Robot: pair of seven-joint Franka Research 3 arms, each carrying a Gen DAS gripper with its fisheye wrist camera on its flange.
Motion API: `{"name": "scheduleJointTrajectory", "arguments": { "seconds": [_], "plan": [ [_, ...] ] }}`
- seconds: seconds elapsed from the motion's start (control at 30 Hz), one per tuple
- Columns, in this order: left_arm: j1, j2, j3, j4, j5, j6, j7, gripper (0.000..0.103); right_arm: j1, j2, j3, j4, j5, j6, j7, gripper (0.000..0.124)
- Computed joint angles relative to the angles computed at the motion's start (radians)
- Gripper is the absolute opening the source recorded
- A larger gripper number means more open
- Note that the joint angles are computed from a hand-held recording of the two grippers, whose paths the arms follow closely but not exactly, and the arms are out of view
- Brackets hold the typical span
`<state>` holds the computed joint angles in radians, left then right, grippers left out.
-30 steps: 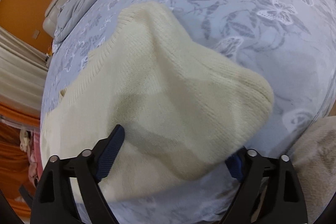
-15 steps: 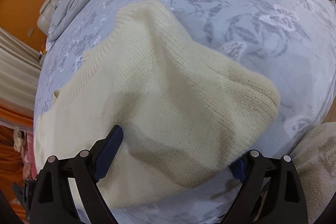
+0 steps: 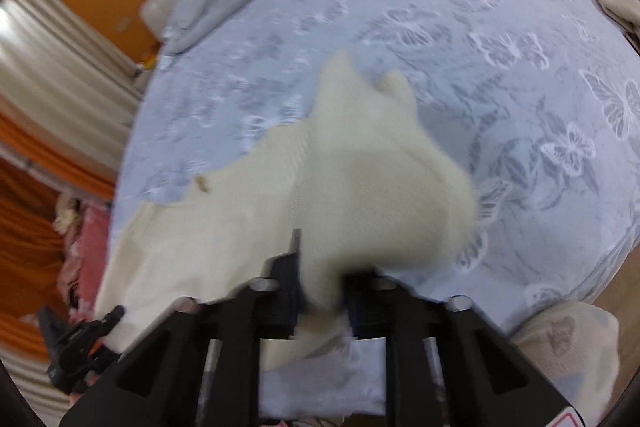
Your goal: Fold small clothes
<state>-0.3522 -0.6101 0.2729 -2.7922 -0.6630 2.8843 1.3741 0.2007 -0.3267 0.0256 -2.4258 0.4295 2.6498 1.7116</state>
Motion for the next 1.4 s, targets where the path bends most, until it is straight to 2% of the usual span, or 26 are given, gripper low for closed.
{"name": "scheduleJointTrajectory", "arguments": {
  "seconds": [0.03,0.13,0.2,0.27,0.37,0.43,0.47,0.53,0.6,0.67,0.7,0.73,0.77,0.8,0.83,0.87,0.93,1.0,1.03,1.07,1.1,1.17,1.2,1.27,1.4],
  "plan": [
    [0.049,-0.047,-0.038,-0.018,0.039,-0.045,-0.027,0.016,-0.001,-0.033,-0.004,-0.014,-0.007,-0.028,-0.011,0.01],
    [0.142,-0.154,-0.095,-0.083,0.118,-0.146,-0.096,0.016,-0.021,-0.079,0.0,-0.058,-0.064,-0.125,-0.03,0.011],
    [0.17,-0.168,-0.11,-0.113,0.167,-0.194,-0.114,0.017,-0.059,-0.075,0.02,-0.1,-0.142,-0.156,-0.007,0.013],
    [0.197,-0.161,-0.142,-0.151,0.212,-0.215,-0.144,0.018,-0.075,-0.09,0.013,-0.144,-0.143,-0.156,0.03,0.017],
    [0.188,-0.166,-0.131,-0.168,0.21,-0.168,-0.173,0.022,-0.081,-0.177,-0.001,-0.21,-0.09,-0.079,0.068,0.018],
    [0.209,-0.16,-0.164,-0.163,0.261,-0.139,-0.191,0.028,-0.091,-0.194,0.012,-0.204,-0.116,-0.056,0.07,0.019],
    [0.209,-0.149,-0.172,-0.16,0.284,-0.123,-0.195,0.034,-0.101,-0.201,0.028,-0.203,-0.138,-0.037,0.079,0.019],
    [0.208,-0.118,-0.18,-0.148,0.314,-0.122,-0.224,0.037,-0.13,-0.207,0.077,-0.197,-0.212,0.006,0.108,0.026],
    [0.204,-0.093,-0.179,-0.142,0.335,-0.113,-0.239,0.038,-0.196,-0.22,0.153,-0.202,-0.333,0.056,0.173,0.045],
    [0.226,-0.099,-0.199,-0.142,0.371,-0.141,-0.272,0.038,-0.248,-0.233,0.175,-0.22,-0.402,0.126,0.226,0.047],
    [0.229,-0.099,-0.2,-0.142,0.381,-0.147,-0.283,0.039,-0.253,-0.234,0.158,-0.227,-0.403,0.149,0.24,0.047],
    [0.233,-0.122,-0.199,-0.154,0.39,-0.158,-0.291,0.04,-0.223,-0.23,0.121,-0.23,-0.393,0.161,0.239,0.048],
    [0.241,-0.121,-0.194,-0.152,0.402,-0.166,-0.294,0.045,-0.159,-0.208,0.054,-0.212,-0.328,0.139,0.17,0.044],
    [0.244,-0.118,-0.198,-0.153,0.41,-0.166,-0.305,0.047,-0.11,-0.198,0.009,-0.203,-0.285,0.122,0.12,0.025],
    [0.246,-0.114,-0.2,-0.153,0.416,-0.163,-0.314,0.048,-0.052,-0.179,-0.039,-0.19,-0.227,0.099,0.043,0.012],
    [0.242,-0.106,-0.202,-0.151,0.421,-0.157,-0.32,0.048,-0.029,-0.158,-0.053,-0.176,-0.203,0.08,0.003,0.0],
    [0.243,-0.103,-0.21,-0.151,0.437,-0.15,-0.332,0.048,0.001,-0.092,-0.058,-0.14,-0.163,0.025,-0.077,0.0],
    [0.231,-0.099,-0.205,-0.152,0.446,-0.135,-0.331,0.048,-0.075,-0.002,0.017,-0.094,-0.256,-0.036,-0.01,0.0],
    [0.224,-0.098,-0.2,-0.152,0.449,-0.128,-0.327,0.048,-0.104,0.061,0.027,-0.049,-0.283,-0.116,0.041,0.0],
    [0.225,-0.1,-0.205,-0.153,0.457,-0.124,-0.33,0.048,-0.098,0.092,0.004,-0.028,-0.239,-0.149,0.046,0.0],
    [0.229,-0.1,-0.21,-0.152,0.466,-0.124,-0.334,0.048,-0.091,0.102,-0.023,-0.019,-0.171,-0.158,0.053,0.0],
    [0.231,-0.101,-0.211,-0.151,0.477,-0.129,-0.342,0.05,-0.1,0.079,-0.004,-0.009,-0.205,-0.162,0.092,0.0],
    [0.23,-0.104,-0.207,-0.154,0.476,-0.127,-0.347,0.052,-0.088,0.053,0.009,-0.009,-0.219,-0.149,0.083,0.001],
    [0.228,-0.109,-0.2,-0.16,0.471,-0.117,-0.359,0.057,-0.031,0.038,0.001,0.012,-0.144,-0.152,-0.004,0.001],
    [0.203,-0.084,-0.167,-0.158,0.446,-0.08,-0.361,0.06,0.077,0.102,0.032,0.1,-0.036,-0.175,-0.157,0.001]
  ]
}}
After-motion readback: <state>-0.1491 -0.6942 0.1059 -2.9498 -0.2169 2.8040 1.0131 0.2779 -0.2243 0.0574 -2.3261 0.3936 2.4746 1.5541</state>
